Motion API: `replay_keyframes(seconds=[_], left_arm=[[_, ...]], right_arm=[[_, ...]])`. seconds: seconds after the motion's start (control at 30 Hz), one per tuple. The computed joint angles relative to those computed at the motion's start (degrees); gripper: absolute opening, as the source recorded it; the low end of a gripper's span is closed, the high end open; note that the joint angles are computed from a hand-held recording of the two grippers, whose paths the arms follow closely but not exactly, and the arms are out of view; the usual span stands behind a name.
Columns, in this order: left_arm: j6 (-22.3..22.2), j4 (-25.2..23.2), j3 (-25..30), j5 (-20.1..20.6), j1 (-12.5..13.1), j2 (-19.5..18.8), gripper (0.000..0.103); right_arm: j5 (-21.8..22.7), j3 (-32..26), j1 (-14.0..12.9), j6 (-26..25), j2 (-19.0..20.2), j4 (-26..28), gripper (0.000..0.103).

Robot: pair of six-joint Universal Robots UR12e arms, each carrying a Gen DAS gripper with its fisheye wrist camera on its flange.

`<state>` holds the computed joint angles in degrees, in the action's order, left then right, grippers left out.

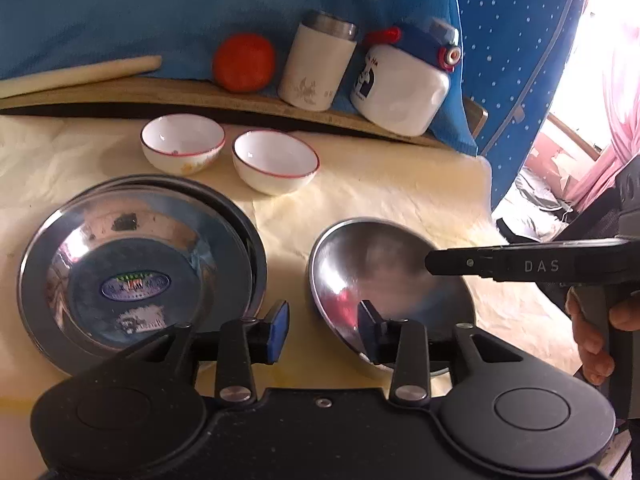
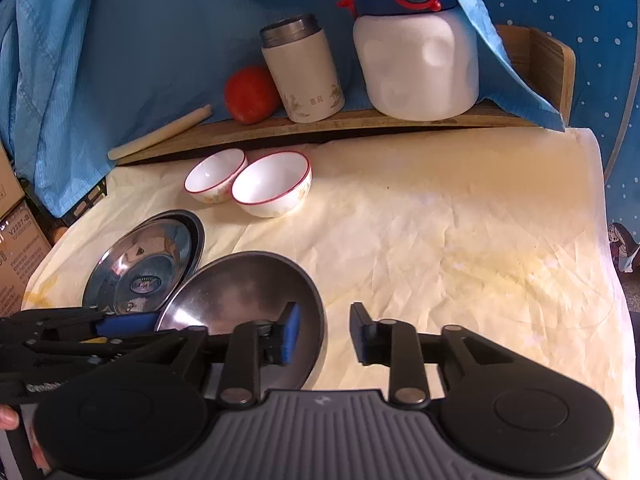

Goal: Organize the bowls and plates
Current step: 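Move both tools to the white bowl with the red rim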

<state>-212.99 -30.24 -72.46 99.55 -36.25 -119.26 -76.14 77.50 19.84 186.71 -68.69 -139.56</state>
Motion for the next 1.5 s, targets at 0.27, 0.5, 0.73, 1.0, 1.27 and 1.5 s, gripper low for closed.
replay_keyframes(seconds=[0.27,0.5,0.73,1.0,1.27,1.5], left_arm=[[-1.85,2.94,1.45,2.32,1.48,-0.24,0.081],[-8.07,0.44,5.62,1.41,3.67,-2.57,0.098],[-10.6,-2.67,10.34,1.2,4.57,-5.88,0.102],[-16.43,-2.29,12.61,-2.04,5.92,-8.22,0.102],[-19.82,0.32,13.01,-3.66,6.48,-9.39,0.102],[-20.39,0.86,13.18,-3.22,6.45,-9.85,0.102]], right_arm=[[2.08,0.03,-0.89,2.53,0.52,-5.33,0.075],[5.4,-1.91,-1.47,6.5,3.11,-11.63,0.093],[5.84,-6.76,-1.57,9.3,7.2,-11.54,0.1],[8.7,-12.15,-2.41,11.31,11.88,-7.49,0.1],[9.79,-12.83,-2.41,10.42,13.16,-8.22,0.1],[9.07,-13.27,-1.75,8.48,13.76,-9.2,0.096]])
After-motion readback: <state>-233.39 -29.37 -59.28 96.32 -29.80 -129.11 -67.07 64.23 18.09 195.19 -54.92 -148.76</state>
